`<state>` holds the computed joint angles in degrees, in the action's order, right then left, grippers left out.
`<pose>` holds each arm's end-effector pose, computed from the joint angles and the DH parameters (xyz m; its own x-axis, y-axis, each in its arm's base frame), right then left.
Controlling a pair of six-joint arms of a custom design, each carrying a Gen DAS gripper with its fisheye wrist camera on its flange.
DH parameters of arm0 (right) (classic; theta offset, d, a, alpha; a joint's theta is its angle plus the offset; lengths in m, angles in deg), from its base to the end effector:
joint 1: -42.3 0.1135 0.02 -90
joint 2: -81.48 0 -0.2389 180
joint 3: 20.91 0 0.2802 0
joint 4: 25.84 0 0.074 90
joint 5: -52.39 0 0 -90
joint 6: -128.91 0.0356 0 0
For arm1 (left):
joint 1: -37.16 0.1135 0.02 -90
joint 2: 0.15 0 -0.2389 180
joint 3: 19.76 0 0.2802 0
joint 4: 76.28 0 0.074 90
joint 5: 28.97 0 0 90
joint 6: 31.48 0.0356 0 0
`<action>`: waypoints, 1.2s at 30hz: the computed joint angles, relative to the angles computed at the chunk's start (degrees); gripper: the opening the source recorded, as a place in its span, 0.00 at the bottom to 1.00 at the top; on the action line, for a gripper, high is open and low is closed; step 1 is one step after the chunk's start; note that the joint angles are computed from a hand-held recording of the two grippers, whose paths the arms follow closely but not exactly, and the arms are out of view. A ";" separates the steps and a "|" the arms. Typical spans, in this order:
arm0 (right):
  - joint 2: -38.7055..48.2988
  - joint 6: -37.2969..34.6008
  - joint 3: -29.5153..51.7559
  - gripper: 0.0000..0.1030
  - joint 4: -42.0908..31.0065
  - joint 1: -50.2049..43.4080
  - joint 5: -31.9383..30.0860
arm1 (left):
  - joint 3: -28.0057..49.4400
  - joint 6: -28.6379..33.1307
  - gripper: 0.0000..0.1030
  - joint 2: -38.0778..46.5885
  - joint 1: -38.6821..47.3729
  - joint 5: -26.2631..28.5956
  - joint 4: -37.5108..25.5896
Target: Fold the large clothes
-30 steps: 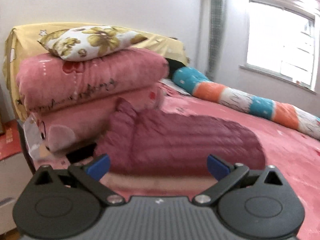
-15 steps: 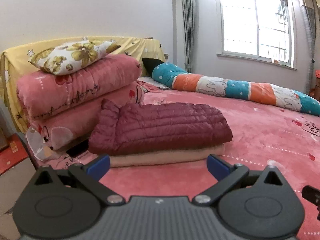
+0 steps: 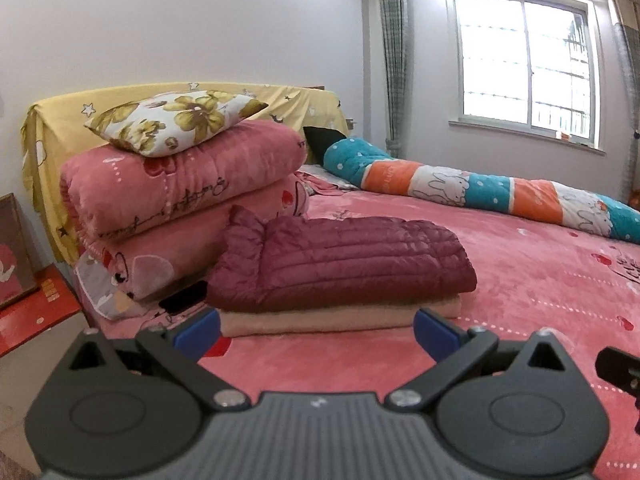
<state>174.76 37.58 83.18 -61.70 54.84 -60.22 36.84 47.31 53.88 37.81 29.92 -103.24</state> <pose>0.3931 0.1014 0.3593 -0.4007 -0.1111 -0.9095 -0.5499 0.8231 0.1417 0.2545 0.0213 0.2763 -0.3117 -0.1700 -0.9349 -0.5514 0.8336 0.0322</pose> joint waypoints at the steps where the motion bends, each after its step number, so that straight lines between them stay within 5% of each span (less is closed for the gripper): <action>1: 0.38 -0.46 0.29 1.00 0.11 0.25 0.00 | -0.31 -0.17 0.99 -0.44 0.24 0.20 -0.16; 36: 1.86 -10.68 1.58 1.00 -1.00 1.60 -0.55 | -4.80 -1.93 0.99 -5.87 6.38 6.46 0.17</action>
<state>176.62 26.90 84.76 -62.70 56.44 -60.76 32.04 45.39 48.00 44.19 36.38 -103.07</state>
